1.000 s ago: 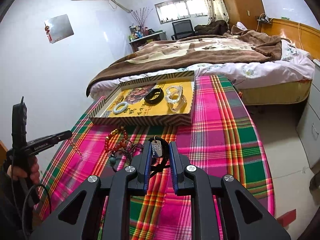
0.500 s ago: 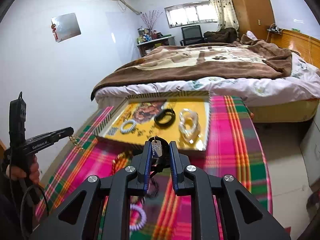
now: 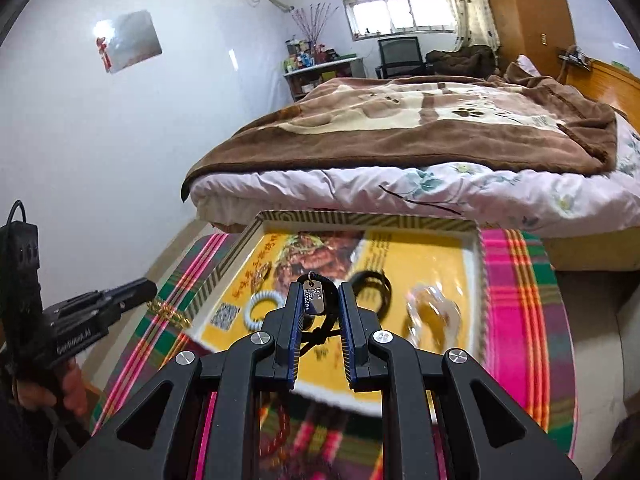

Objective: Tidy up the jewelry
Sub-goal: 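Carry the necklace and gold pendant with both grippers over the yellow tray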

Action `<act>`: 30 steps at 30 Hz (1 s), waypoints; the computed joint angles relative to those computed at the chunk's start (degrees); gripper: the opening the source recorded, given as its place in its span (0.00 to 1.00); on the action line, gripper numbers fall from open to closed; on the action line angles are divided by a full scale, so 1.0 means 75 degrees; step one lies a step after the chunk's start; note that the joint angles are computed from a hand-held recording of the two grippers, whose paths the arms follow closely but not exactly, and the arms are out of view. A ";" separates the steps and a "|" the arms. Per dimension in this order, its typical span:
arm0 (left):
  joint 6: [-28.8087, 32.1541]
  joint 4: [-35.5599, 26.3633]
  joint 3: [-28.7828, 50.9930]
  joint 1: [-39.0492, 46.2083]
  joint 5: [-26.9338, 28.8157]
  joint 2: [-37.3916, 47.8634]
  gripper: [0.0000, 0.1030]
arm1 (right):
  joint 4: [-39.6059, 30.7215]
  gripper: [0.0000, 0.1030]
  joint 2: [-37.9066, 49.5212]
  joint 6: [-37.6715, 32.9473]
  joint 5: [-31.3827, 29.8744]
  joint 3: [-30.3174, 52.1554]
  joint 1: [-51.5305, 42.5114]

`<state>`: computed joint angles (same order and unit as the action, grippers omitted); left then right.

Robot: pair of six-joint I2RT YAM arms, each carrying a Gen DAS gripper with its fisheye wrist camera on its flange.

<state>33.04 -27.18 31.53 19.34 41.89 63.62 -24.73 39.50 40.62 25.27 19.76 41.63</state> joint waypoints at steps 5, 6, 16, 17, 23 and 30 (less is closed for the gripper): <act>-0.0549 0.1067 0.0035 -0.0447 -0.0332 0.0900 0.09 | 0.1658 0.17 0.2082 -0.0931 -0.1244 0.0301 -0.1416; -0.0589 0.1212 0.0050 -0.0508 -0.0404 0.1054 0.09 | 0.2008 0.17 0.2559 -0.1085 -0.1491 0.0379 -0.1651; -0.0826 0.2909 -0.0190 -0.1130 -0.1233 0.2474 0.09 | 0.3326 0.17 0.5798 -0.1566 -0.2600 0.1589 -0.2329; -0.0821 0.2980 -0.0175 -0.1171 -0.1295 0.2619 0.09 | 0.3329 0.17 0.5979 -0.1588 -0.2610 0.1697 -0.2338; -0.0809 0.3330 -0.0114 -0.1393 -0.1728 0.3179 0.09 | 0.3426 0.17 0.6783 -0.1626 -0.2605 0.2003 -0.2452; -0.0884 0.3478 -0.0112 -0.1571 -0.1978 0.3456 0.09 | 0.3193 0.17 0.7287 -0.1693 -0.2221 0.2244 -0.2446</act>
